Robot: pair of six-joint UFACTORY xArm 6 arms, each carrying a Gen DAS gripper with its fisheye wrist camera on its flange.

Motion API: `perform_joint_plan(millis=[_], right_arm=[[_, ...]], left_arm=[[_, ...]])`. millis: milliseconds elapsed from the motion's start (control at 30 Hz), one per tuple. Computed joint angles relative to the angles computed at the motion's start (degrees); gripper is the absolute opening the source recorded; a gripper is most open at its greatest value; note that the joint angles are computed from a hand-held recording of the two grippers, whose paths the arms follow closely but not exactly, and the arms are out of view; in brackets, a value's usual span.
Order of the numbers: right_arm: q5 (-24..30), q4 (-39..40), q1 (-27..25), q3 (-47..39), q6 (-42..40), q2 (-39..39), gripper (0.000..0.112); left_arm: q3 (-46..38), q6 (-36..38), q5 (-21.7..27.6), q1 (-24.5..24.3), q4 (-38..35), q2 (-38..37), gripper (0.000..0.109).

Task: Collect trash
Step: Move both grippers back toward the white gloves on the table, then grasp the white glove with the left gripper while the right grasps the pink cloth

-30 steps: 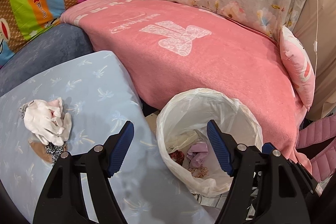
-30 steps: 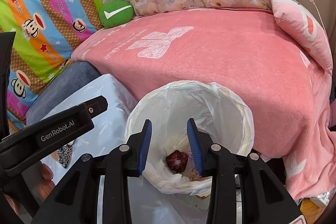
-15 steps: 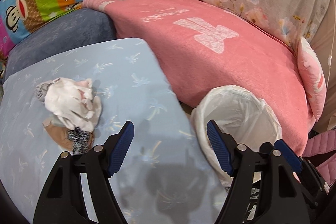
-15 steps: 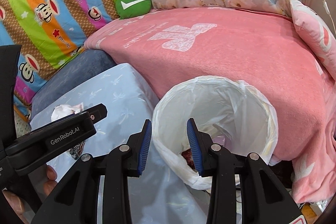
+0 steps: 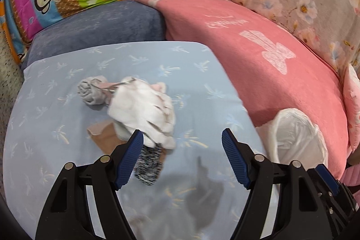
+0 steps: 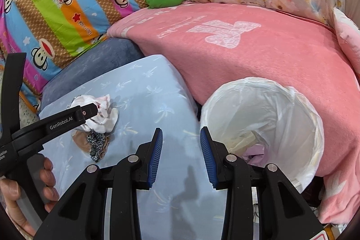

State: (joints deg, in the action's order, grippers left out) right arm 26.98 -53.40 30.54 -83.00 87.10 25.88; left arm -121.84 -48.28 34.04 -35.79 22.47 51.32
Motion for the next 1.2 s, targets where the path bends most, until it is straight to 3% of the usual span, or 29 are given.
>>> perform_joint_plan(millis=[333, 467, 533, 667, 767, 933, 1200], right_arm=[[1.4, 7.4, 1.5, -11.0, -9.3, 8.5, 0.035], [2.2, 10.7, 2.0, -16.8, -13.6, 12.6, 0.035], [3.0, 12.5, 2.4, -20.2, -15.9, 14.9, 0.035], [4.1, 15.7, 2.9, -25.9, -19.7, 18.7, 0.035], [5.1, 17.9, 3.2, -29.7, -22.4, 21.2, 0.035], [6.1, 19.8, 3.8, -33.4, -24.5, 23.6, 0.035], [6.7, 21.4, 5.0, -37.0, -26.7, 25.5, 0.035]], left_arm=[[-1.4, 1.2, 0.5, 3.5, 1.2, 1.8, 0.068], [-3.9, 3.7, 0.7, 4.3, -0.9, 3.6, 0.062], [-5.5, 5.6, 1.2, 4.4, -2.4, 4.7, 0.056], [-8.0, 9.6, 2.1, 4.9, -6.8, 6.6, 0.027], [-3.6, 10.8, -1.1, 5.4, -8.8, 4.3, 0.014], [8.2, 8.7, -8.2, 6.3, -8.1, -3.3, 0.011], [21.9, -4.9, -13.6, 8.3, 4.8, -13.6, 0.011]])
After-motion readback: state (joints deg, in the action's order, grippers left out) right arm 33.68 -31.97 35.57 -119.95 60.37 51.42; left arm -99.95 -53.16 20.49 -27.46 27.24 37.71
